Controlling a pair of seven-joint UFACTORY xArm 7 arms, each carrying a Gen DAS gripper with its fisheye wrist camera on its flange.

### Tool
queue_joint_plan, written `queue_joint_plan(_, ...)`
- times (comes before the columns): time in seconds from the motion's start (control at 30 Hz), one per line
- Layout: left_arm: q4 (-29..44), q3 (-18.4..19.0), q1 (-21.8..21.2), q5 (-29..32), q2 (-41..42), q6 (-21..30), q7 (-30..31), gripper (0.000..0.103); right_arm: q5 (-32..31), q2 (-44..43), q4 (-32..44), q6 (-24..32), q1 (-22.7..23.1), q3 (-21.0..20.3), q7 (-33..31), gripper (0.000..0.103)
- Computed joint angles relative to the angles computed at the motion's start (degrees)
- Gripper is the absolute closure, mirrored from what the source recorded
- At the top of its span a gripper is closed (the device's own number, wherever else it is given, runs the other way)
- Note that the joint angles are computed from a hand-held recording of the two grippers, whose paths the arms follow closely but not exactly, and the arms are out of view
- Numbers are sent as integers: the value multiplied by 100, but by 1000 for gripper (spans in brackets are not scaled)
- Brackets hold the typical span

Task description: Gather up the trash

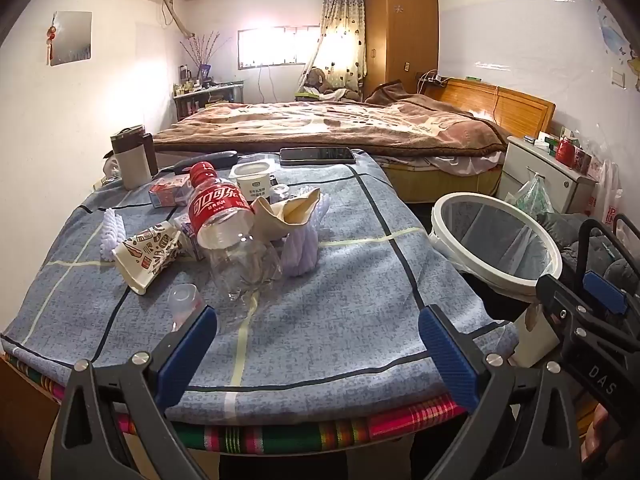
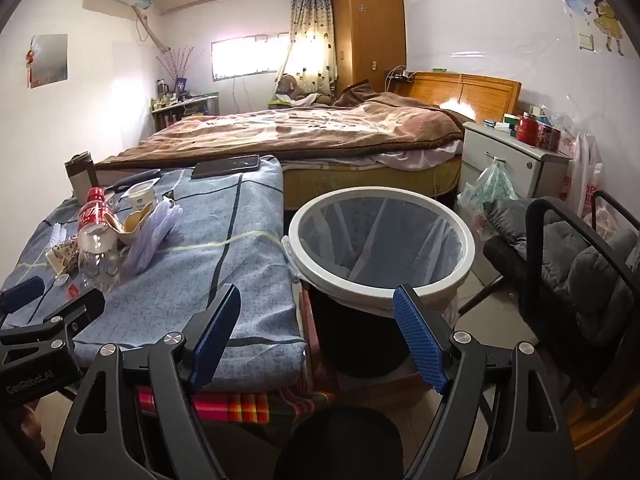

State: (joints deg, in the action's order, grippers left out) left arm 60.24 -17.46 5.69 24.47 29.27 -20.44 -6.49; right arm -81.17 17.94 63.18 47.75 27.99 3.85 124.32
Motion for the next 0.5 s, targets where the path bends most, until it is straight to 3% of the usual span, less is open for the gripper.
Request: queue_joint_plan(0.5, 55, -52, 35, 13, 66, 97, 39, 1, 140, 2, 20, 198, 46, 7, -167, 23)
